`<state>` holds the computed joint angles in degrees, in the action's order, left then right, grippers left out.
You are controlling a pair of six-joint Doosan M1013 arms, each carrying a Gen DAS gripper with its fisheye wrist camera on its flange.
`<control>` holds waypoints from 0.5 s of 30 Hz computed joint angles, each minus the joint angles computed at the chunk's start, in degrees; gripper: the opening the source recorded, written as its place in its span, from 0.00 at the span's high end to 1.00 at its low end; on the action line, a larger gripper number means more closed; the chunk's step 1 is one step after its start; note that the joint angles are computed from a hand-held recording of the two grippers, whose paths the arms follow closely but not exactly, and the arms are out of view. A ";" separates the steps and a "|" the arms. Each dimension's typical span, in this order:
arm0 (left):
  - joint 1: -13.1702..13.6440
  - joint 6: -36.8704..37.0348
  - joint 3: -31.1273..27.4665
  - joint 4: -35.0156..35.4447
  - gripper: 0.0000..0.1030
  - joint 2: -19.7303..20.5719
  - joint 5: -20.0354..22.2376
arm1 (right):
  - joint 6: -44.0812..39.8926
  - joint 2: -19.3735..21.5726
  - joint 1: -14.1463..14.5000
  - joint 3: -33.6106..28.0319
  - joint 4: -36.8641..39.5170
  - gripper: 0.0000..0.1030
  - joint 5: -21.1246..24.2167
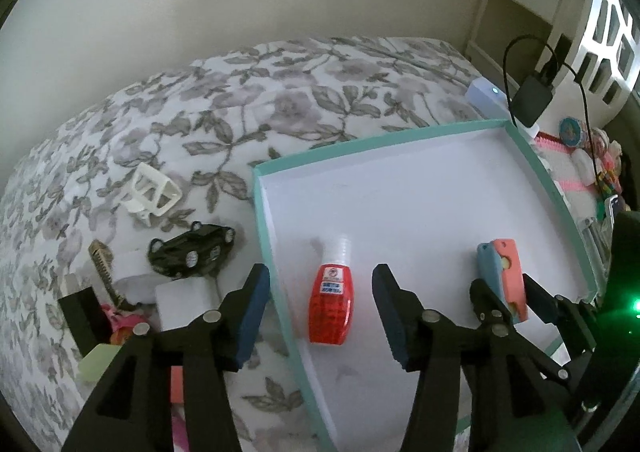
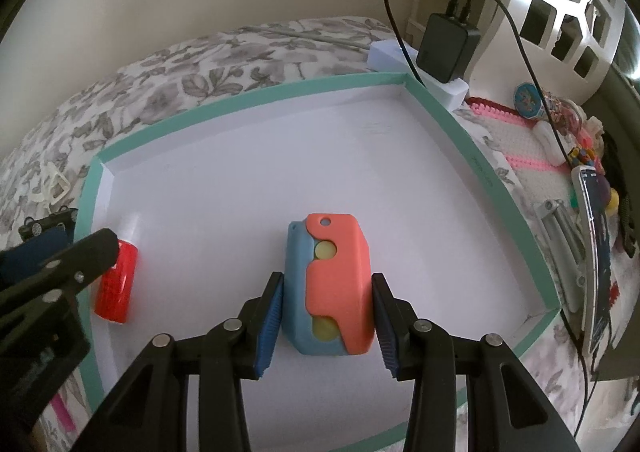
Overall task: Organize rigid objects
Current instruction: 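Carry the red bottle and pink-blue block into the white tray and release both, then move both tools back over the pile of objects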
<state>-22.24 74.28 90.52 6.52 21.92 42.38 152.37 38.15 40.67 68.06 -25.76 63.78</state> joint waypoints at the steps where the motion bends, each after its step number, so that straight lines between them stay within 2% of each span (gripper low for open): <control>1: 0.10 -0.16 0.12 -0.10 0.40 -0.16 -0.10 | 0.22 -0.10 0.06 0.13 -0.24 0.55 -0.11; 2: 0.25 -0.56 0.32 -0.11 0.36 -0.42 -0.25 | 0.41 -0.24 0.14 0.34 -0.54 0.55 -0.44; 3: 0.36 -1.09 0.51 0.12 0.29 -0.66 -0.45 | 0.55 -0.42 0.27 0.58 -0.95 0.50 -0.85; 4: 0.46 -1.92 0.88 0.70 0.23 -1.03 -0.98 | 0.68 -0.51 0.42 0.71 -1.23 0.39 -0.99; 6: 0.61 -3.05 1.36 1.59 0.21 -1.56 -1.52 | 0.45 -0.60 0.69 0.81 -1.61 0.33 -1.14; 9: 1.05 -4.55 2.27 2.34 0.18 -2.56 -2.54 | 0.06 -0.62 1.14 0.74 -2.49 0.32 -0.84; 11: 1.42 -6.37 2.94 2.99 0.10 -3.36 -3.34 | 0.01 -0.81 1.45 0.94 -3.26 0.28 -1.23; 15: 2.30 -7.78 3.86 3.09 0.09 -4.85 -4.11 | 0.12 -1.36 1.97 1.56 -4.73 0.16 -3.05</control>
